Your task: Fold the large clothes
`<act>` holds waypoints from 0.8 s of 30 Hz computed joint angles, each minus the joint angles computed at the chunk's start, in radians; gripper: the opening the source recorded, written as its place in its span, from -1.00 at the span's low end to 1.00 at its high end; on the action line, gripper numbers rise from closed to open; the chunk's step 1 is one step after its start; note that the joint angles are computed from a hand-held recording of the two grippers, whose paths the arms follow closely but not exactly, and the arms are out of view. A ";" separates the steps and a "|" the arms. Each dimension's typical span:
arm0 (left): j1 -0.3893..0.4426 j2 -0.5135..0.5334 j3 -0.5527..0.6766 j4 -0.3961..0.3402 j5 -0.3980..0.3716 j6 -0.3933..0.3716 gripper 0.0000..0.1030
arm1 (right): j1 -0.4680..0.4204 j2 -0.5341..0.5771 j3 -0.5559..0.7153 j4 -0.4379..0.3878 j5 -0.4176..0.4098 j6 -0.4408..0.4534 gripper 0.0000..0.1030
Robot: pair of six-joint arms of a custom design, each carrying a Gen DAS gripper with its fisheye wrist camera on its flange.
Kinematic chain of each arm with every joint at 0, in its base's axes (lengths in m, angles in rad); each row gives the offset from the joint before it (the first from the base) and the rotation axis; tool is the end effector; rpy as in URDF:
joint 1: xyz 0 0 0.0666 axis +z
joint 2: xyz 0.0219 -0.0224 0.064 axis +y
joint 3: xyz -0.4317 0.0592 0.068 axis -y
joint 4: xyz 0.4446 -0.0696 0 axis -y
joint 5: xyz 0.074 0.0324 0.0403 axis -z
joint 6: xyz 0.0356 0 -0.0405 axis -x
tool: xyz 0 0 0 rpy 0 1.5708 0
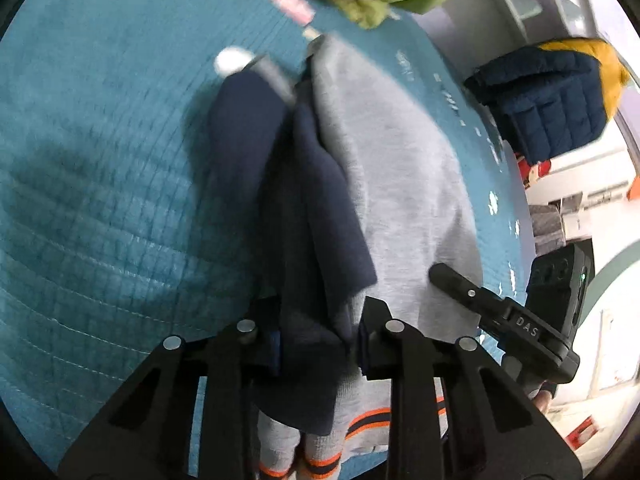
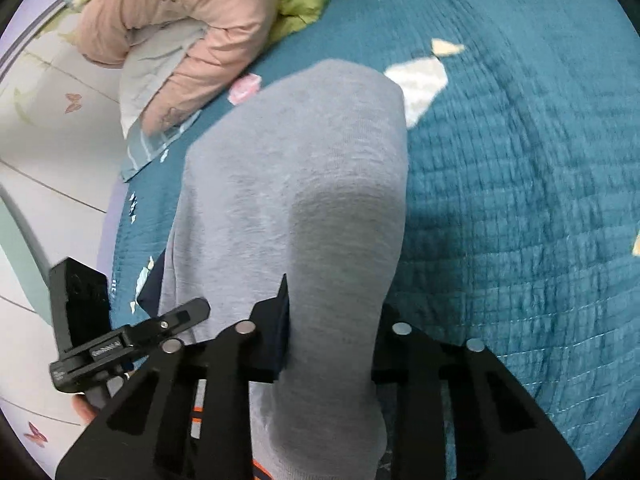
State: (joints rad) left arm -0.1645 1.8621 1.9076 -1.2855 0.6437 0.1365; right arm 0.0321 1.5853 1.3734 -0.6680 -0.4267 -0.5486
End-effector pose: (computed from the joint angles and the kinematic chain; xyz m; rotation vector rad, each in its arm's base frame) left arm 0.6754 -0.1342 0.4478 0.1918 2.7514 -0.9768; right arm 0.5977 0.0335 0.3856 0.4484 2.4578 0.7737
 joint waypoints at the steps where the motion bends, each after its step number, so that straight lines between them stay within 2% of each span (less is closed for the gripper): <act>1: -0.003 -0.010 -0.003 0.009 -0.004 -0.008 -0.51 | 0.003 -0.008 0.002 -0.008 0.011 -0.005 -0.52; 4: -0.004 -0.021 0.012 -0.010 0.009 -0.014 -0.51 | 0.006 -0.032 -0.003 -0.004 0.028 -0.032 -0.52; 13: 0.044 -0.064 0.078 -0.033 0.011 -0.021 -0.51 | 0.069 -0.067 0.059 -0.020 0.088 -0.005 -0.52; 19: 0.125 -0.058 0.193 -0.082 -0.001 -0.054 -0.52 | 0.141 -0.011 0.224 -0.068 0.110 0.016 -0.52; 24: 0.200 -0.013 0.335 -0.125 -0.032 -0.099 -0.51 | 0.223 0.088 0.422 -0.127 0.146 0.075 -0.52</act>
State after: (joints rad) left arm 0.0360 1.8486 2.2430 -1.4108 0.6122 0.0379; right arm 0.2552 1.6738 1.7953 -0.7954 -0.2802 -0.4735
